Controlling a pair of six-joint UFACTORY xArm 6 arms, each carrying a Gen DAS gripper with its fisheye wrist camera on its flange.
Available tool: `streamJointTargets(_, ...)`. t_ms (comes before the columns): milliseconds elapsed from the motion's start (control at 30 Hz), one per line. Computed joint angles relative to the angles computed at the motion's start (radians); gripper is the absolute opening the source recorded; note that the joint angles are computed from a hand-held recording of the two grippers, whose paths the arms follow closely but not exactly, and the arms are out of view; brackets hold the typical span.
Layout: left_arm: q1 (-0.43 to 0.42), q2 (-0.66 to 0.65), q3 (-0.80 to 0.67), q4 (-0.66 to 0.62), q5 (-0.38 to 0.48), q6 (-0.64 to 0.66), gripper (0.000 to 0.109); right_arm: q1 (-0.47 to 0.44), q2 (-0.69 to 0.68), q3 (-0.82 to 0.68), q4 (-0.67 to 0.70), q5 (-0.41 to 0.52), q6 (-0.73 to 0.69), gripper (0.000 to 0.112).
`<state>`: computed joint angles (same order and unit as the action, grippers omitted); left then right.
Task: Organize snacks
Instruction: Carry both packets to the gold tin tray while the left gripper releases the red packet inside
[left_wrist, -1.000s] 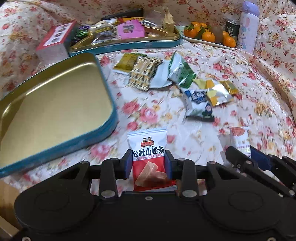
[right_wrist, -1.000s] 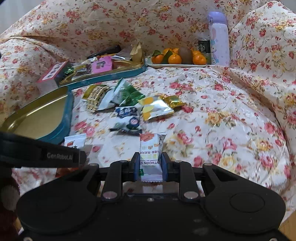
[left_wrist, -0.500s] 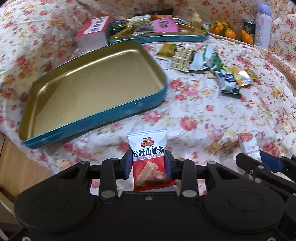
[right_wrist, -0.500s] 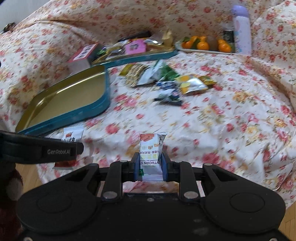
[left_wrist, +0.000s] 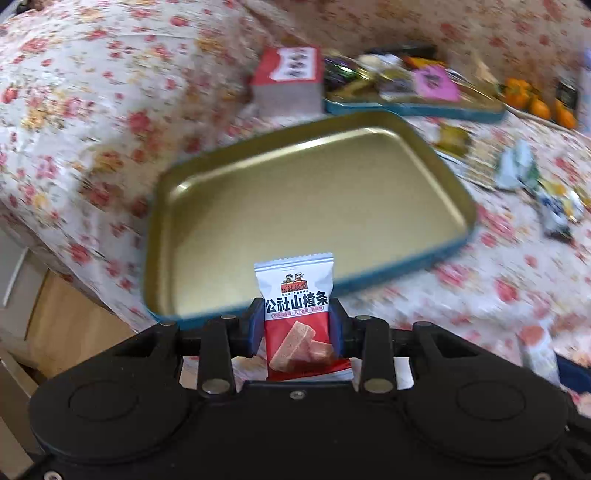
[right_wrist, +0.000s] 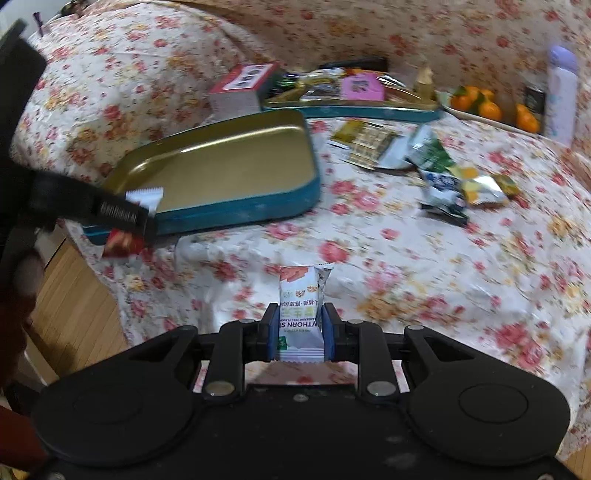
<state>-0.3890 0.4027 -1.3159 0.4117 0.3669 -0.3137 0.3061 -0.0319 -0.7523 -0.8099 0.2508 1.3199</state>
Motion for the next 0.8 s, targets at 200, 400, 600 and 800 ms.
streamJointTargets(200,0.05,0.092,-0.135,0.024,0.009,-0.041,0.044,0.02,0.046,-0.071,0.025,0.015,-0.058,0.025)
streamJointTargets(400,0.077,0.146,-0.211,-0.042,0.03,-0.021,0.044,0.028,0.065,-0.138,-0.005,0.03,-0.057,0.025)
streamJointTargets(600,0.094,0.147,-0.199,-0.05,0.026,-0.022,0.044,-0.001,0.112,-0.215,-0.047,-0.034,-0.014,0.025)
streamJointTargets(800,0.102,0.185,-0.248,-0.083,0.065,-0.006,0.044,-0.024,0.207,-0.342,-0.126,-0.046,0.036,0.025)
